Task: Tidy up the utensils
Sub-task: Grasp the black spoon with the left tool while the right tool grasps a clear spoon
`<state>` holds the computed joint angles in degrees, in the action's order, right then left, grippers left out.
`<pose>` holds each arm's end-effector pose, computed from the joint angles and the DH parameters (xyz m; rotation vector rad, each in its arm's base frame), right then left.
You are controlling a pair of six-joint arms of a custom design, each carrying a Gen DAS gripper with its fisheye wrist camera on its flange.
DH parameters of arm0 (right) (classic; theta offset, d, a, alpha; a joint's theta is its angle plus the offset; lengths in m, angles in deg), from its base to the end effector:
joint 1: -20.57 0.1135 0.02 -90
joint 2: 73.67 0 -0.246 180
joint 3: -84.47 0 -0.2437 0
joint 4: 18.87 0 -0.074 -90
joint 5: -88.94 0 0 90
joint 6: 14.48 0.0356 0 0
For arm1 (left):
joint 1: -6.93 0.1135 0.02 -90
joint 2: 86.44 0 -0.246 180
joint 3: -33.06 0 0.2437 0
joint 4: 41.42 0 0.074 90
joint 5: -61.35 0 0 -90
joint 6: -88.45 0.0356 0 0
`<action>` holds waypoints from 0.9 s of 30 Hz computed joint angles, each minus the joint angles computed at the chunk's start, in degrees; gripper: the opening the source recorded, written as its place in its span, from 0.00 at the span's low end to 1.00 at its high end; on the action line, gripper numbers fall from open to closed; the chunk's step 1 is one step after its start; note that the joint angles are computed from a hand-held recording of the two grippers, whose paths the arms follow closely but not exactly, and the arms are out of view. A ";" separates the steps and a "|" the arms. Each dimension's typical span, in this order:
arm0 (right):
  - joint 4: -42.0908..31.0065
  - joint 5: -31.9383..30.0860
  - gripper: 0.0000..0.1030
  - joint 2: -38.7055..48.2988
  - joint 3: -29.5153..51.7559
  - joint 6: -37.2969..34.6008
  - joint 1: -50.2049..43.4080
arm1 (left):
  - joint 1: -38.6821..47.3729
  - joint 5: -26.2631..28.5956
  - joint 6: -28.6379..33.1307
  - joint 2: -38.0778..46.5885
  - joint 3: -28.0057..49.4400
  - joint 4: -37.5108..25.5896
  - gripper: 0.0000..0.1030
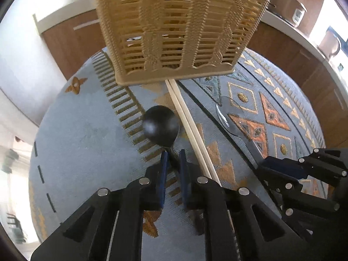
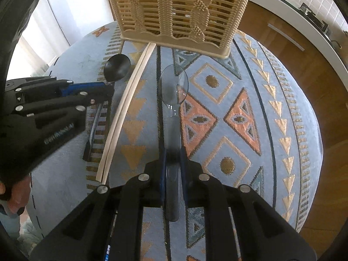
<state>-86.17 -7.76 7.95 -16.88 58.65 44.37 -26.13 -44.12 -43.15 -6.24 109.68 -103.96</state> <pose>0.2403 0.1105 0.2413 -0.9993 2.6144 0.1929 0.2274 -0.1367 0.2417 -0.2731 2.6363 -0.0536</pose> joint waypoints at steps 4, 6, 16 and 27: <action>-0.91 0.12 0.10 -0.77 -0.28 -0.42 -2.49 | 1.84 0.27 -0.04 -4.40 -3.74 -0.28 0.04; -1.34 0.01 0.10 -0.79 -0.13 -0.54 -3.63 | 2.72 0.00 -0.64 -6.93 -5.58 -1.01 0.04; -3.41 -0.69 0.10 -1.22 -0.02 -1.56 -6.81 | 4.10 -0.87 -1.96 -12.56 -7.94 -5.13 0.04; -8.17 -5.51 0.42 5.82 8.26 -3.49 -11.76 | 6.05 1.30 -0.47 -14.40 -8.95 -5.46 0.29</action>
<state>-94.34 -13.27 13.77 -8.62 55.16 32.61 -20.09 -42.82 -43.62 -20.64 100.73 -109.42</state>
